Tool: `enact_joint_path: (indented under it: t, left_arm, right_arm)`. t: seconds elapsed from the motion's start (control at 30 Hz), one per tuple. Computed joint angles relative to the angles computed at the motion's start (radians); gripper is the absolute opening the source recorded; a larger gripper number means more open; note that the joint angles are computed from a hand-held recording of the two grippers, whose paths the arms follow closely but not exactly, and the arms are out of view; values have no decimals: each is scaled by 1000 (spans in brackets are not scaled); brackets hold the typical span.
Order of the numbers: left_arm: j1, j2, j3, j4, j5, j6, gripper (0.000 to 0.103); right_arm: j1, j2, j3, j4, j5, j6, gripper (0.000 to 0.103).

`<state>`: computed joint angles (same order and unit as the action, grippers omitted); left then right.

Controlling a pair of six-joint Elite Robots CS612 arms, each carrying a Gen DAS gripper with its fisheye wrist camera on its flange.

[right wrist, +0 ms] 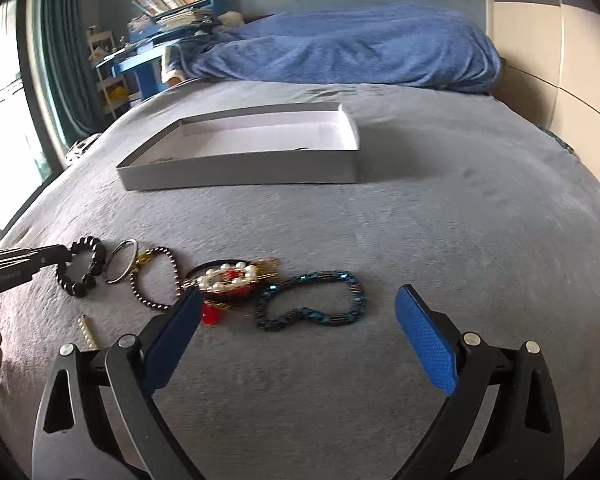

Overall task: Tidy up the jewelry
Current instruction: 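Move the left tool to the black bead bracelet and grasp it, then lift the black bead bracelet with the left tool while the right tool grasps the pearl bar brooch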

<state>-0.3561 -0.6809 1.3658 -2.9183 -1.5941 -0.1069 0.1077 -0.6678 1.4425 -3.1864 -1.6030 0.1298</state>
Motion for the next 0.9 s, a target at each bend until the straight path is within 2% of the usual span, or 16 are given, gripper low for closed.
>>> enact_joint_path:
  t: [0.07,0.17,0.23,0.37,0.5,0.53,0.6,0.67,0.7,0.83,0.9]
  left_arm:
    - [-1,2,-1,1,-2,4,14]
    - [-4,8,-10,16,0,2,22]
    - [-6,10,-7,6,4,5,23]
    - [-7,11,-5,-2,3,18,26]
    - [-9,14,-6,-7,8,28,31]
    - [-10,15,-6,-10,10,31,33]
    - [-12,17,-9,-11,7,43,45]
    - [-15,18,-10,-10,11,61,53]
    - [-19,18,-9,-10,23,73,55]
    - [-18,19,-11,-6,21,72,58]
    - [-17,18,-10,-6,14,68,57]
  right_arm:
    - [1,2,-5,-2,21,1,92]
    - [8,10,-27,15,30,-16,91]
    - [12,19,-49,35,37,-36,88]
    - [21,40,-97,102,19,-69,84]
    - [22,49,-119,159,14,-65,77]
    - [22,50,-121,165,18,-64,73]
    - [21,50,-119,165,24,-65,66]
    - [20,49,-115,157,32,-65,58]
    - [19,48,-112,151,37,-64,53]
    - [17,43,-99,131,56,-63,42]
    - [16,39,-92,119,58,-62,42]
